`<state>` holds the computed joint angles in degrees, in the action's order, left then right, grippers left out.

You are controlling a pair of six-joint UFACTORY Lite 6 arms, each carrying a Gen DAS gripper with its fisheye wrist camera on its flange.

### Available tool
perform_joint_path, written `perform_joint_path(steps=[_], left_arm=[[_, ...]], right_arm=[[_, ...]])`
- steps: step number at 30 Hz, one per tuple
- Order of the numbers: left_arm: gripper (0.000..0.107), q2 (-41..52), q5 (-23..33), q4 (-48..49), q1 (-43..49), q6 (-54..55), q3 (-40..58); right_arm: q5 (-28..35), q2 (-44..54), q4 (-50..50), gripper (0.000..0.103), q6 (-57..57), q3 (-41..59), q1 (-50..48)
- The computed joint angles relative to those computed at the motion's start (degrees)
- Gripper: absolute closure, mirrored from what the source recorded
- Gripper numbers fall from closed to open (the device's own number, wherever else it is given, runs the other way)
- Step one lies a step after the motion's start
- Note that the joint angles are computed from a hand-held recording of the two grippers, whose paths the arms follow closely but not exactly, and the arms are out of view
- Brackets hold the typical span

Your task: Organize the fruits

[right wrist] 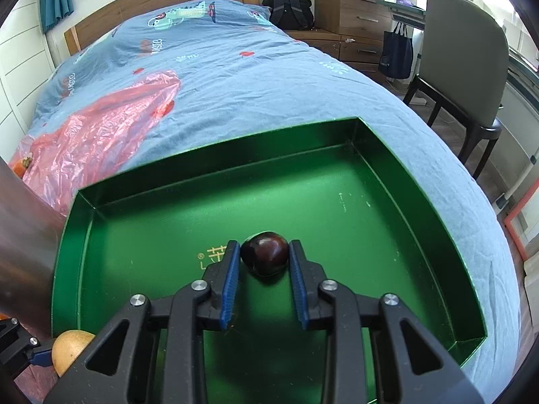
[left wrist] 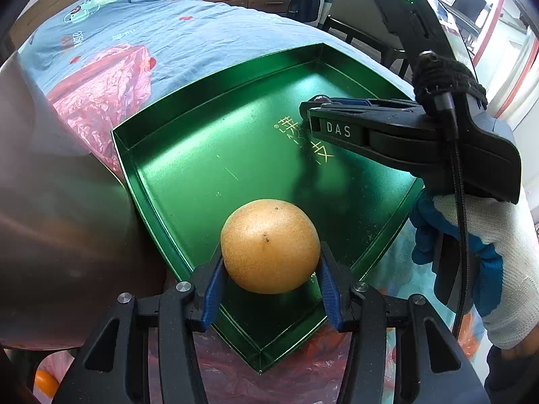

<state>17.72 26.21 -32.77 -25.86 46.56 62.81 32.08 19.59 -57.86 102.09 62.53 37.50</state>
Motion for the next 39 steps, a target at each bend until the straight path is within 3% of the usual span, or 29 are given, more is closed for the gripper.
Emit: perform_joint_path(steps=[4,5,6,9,16,22,23,24,31,35,39], left_arm=[[0.062,0.29,-0.29,0.64,0.31,-0.8,0.4],[0.061,0.21,-0.1,0.48,0.37,-0.62,0.58],[0.06,-0.2,-0.11,0.43,0.46,-0.37,0.49],[0.055,-3.32,-0.2,-0.4,0.87,1.03,-1.34],[0.054,-12.49,4.74,-3.97,3.02,5.58,-5.6],[0.054,-27.57,11.97,-4.99,9.29,11.49,-13.43],[0.054,-30.36,13.79,-4.99,11.28,12.72,-14.57],[0.054,-32.91,15.94,-5.53,13.85,14.72,-15.56],[0.054,-43.74,34.77,-9.0,42.11,31.51,-15.07],[0.054,-38.72,46.37,-12.12,62.28,42.11,-5.55],[0.054,-26.82,55.3,-15.63,77.82,45.8,11.0]], right_arm=[[0.88,-0.69,0.38,0.1,0.07,-0.28,0.71],[1.08,-1.07,0.17,0.093,0.42,-0.4,0.96],[1.64,-1.57,0.06,0.076,0.79,-0.56,1.35],[2.84,-3.71,0.21,0.056,1.32,-1.43,2.38],[9.04,-9.89,2.9,0.049,0.53,-2.04,7.06],[14.17,-17.6,3.8,0.047,5.58,-3.75,14.12],[15.5,-18.77,3.82,0.042,6.74,-3.83,15.72],[17.25,-19.65,3.87,0.037,7.68,-3.67,17.59],[32.28,-24.14,5.58,0.036,12.16,0.81,31.33],[44.97,-27.31,6.2,0.036,12.71,5.57,39.31],[62.54,-27.36,4.86,0.036,11.1,15.56,48.48]])
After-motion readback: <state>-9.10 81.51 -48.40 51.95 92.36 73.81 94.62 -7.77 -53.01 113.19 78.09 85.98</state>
